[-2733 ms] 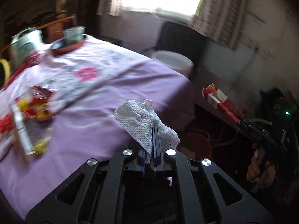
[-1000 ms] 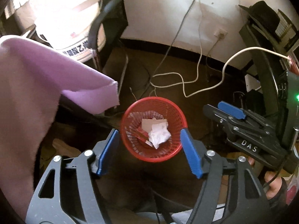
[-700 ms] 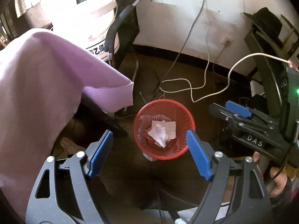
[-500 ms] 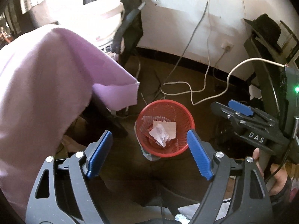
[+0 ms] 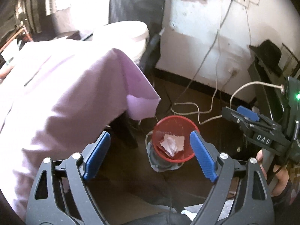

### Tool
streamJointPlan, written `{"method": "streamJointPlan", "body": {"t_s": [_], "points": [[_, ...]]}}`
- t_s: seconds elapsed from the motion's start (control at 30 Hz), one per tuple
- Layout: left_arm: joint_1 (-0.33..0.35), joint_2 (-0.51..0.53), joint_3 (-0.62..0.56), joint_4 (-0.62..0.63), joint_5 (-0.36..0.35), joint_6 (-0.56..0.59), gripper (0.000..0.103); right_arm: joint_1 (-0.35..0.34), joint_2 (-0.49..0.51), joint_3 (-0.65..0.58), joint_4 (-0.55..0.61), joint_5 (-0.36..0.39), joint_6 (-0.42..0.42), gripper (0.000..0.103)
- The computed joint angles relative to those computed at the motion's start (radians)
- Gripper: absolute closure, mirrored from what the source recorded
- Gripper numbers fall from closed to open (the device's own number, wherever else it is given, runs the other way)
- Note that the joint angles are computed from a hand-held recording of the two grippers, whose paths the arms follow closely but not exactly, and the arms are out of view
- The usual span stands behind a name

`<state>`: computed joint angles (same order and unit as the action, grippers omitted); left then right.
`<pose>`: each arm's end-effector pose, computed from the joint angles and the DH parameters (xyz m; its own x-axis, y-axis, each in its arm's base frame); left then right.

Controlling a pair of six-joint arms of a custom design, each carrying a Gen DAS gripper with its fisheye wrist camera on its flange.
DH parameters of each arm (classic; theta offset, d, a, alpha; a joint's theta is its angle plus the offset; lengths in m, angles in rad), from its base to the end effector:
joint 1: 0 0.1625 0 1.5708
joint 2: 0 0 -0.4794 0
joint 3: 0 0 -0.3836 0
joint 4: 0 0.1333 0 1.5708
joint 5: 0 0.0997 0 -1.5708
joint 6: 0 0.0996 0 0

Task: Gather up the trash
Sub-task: 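Raise both tools from the wastebasket back toward the table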

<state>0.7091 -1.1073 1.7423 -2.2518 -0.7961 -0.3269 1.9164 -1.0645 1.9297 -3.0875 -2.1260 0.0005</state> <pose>-0.3430 -0.5617 0.2973 -0.7073 0.2849 -0.6470 0.5607 0.7834 -0.2679 0.2833 -0.5483 0.2829 -0.9080 0.0132 0.4188 -0.2689 0.7482 -0.6066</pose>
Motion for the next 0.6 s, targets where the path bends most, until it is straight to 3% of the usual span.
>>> {"method": "streamJointPlan", "body": {"t_s": [0.27,0.6], "points": [[-0.038,-0.109,0.057,0.000,0.092,-0.072,0.015,0.048,0.002,-0.003,-0.013,0.029,-0.020,0.009],[-0.055,-0.274,0.095,0.112,0.247,-0.245,0.011,0.102,0.026,-0.031,0.017,0.052,-0.052,0.008]]}}
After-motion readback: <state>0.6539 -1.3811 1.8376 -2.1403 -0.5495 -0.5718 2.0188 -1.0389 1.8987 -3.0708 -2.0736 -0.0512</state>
